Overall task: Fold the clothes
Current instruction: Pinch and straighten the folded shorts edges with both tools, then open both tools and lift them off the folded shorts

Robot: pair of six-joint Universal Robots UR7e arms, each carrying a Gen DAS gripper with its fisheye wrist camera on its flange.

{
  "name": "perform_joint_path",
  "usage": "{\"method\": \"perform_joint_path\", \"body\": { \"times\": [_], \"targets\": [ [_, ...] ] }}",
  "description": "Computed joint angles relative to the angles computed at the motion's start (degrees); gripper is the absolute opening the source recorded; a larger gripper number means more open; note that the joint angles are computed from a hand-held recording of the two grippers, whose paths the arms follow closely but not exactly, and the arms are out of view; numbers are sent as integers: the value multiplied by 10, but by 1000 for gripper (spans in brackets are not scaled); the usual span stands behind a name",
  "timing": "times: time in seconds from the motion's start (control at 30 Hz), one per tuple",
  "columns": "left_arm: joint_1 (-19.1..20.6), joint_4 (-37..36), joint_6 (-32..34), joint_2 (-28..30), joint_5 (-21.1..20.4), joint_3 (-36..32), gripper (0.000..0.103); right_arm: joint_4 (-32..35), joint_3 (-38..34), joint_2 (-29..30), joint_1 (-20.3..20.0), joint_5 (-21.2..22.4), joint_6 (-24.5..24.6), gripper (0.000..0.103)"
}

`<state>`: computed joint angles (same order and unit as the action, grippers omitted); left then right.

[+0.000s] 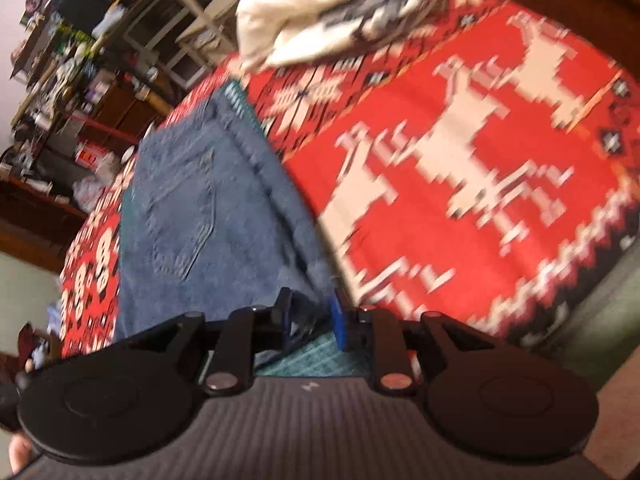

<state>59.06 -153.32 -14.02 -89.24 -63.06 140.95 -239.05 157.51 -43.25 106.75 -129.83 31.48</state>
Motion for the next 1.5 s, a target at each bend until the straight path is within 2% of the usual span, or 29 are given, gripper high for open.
{"method": "perform_joint_path", "body": {
  "times": [0.07,0.17,0.23,0.3,0.43,0.53,0.63,0.77,0.9,1.0,1.13,1.23,1.33,1.5],
  "targets": [
    [2,-10,5,-3,-2,6,25,14,4,-22,1,-7,-13,24],
    [0,-23,10,-3,1,13,25,25,10,-45,-29,48,-58,24],
    [-2,-30,15,-2,6,17,25,57,1,-51,-34,50,-77,24],
    [-6,-34,19,-1,11,21,25,75,0,-56,-35,45,-74,17],
    [-8,-35,18,-5,16,25,27,107,3,-67,-37,36,-55,13],
    [-11,-43,19,-16,16,29,26,73,6,-65,-32,38,-75,13],
    [-18,-77,21,-29,23,38,26,14,5,-62,-48,73,-144,17],
    [-10,-132,12,-23,4,29,26,-8,-11,-87,-103,139,-211,17],
    [-3,-197,16,34,-10,-5,29,-6,-46,-101,-159,229,-265,17],
    [13,-237,24,102,-30,-48,32,17,-93,-94,-168,259,-318,18],
    [37,-260,28,177,-62,-102,32,69,-154,-79,-184,291,-372,19],
    [54,-264,34,218,-87,-131,32,112,-203,-66,-187,287,-408,23],
    [65,-251,47,238,-108,-146,30,136,-239,-51,-196,295,-433,26],
    [70,-245,66,244,-115,-147,30,171,-279,-28,-219,327,-446,28]
  ]
}}
